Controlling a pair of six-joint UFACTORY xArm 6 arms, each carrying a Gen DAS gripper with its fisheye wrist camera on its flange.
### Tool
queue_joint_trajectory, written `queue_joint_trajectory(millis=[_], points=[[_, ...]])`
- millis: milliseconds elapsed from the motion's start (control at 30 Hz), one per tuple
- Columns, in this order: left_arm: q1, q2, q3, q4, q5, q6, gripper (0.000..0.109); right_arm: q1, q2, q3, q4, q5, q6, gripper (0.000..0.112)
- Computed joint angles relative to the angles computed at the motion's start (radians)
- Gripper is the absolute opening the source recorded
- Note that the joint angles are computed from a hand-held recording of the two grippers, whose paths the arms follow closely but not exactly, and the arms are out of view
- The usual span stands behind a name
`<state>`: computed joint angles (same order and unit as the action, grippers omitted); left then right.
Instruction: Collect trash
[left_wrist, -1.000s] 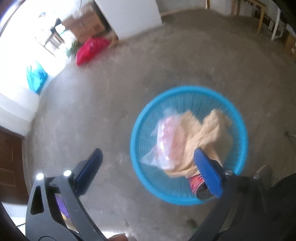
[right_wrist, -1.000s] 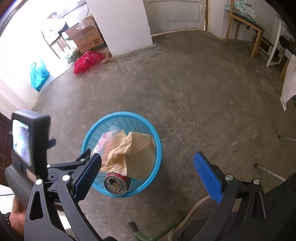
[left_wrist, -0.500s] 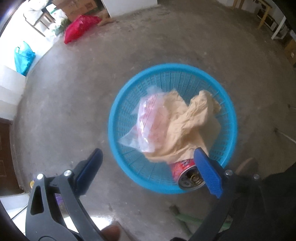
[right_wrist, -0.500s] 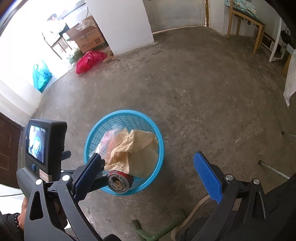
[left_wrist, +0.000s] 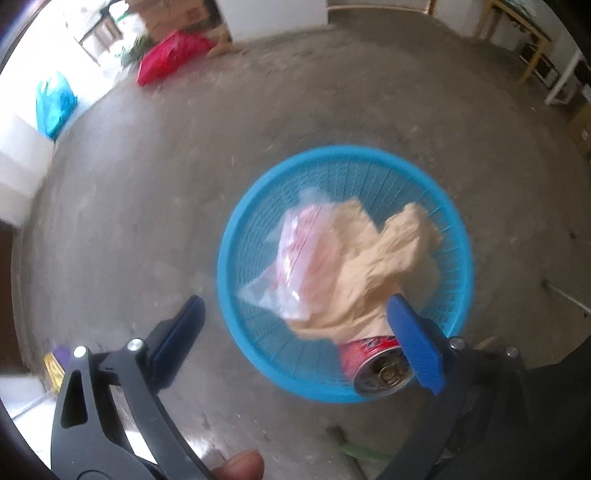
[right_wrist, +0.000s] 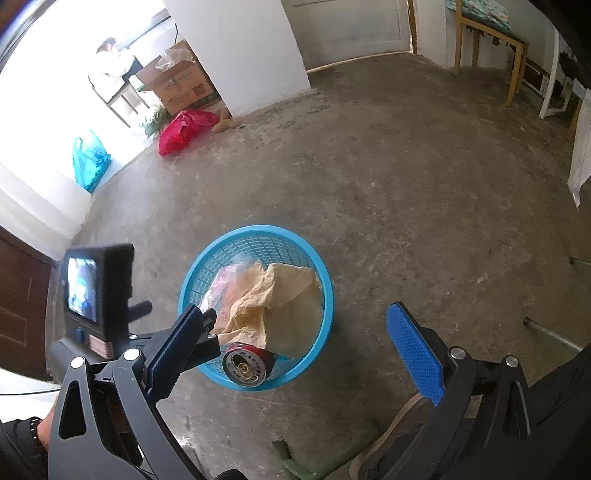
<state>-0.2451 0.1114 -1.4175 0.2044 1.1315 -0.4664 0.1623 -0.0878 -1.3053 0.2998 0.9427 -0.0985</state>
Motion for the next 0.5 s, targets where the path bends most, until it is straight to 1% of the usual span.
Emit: queue_joint_trajectory(millis=[133, 300, 367, 400, 433, 500], points=[[0.0, 0.005, 0.018, 0.025, 0.029, -0.018, 0.095, -0.006, 0.002, 0.0, 0.012, 0.004, -0.005, 0.097], [-0.008, 0.013, 0.018, 0.031, 0.046, -0.034, 0.095, -0.004, 0.011, -0.01, 0.013, 0.016, -0.013, 0.097], [-0.005, 0.029, -0.007, -0.008, 0.076, -0.026, 0.095, -0.003, 0.017, -0.014, 0.014, 0.019, -0.015, 0.097], [-0.007, 0.051, -0.038, -0.019, 0.119, -0.027, 0.095, -0.003, 0.017, -0.014, 0.015, 0.021, -0.017, 0.097], [-0.007, 0.06, -0.051, -0.035, 0.139, -0.023, 0.095, -0.003, 0.019, -0.016, 0.014, 0.022, -0.017, 0.097], [-0.001, 0.059, -0.052, -0.072, 0.14, -0.018, 0.095, -0.003, 0.022, -0.018, 0.014, 0.024, -0.016, 0.097]])
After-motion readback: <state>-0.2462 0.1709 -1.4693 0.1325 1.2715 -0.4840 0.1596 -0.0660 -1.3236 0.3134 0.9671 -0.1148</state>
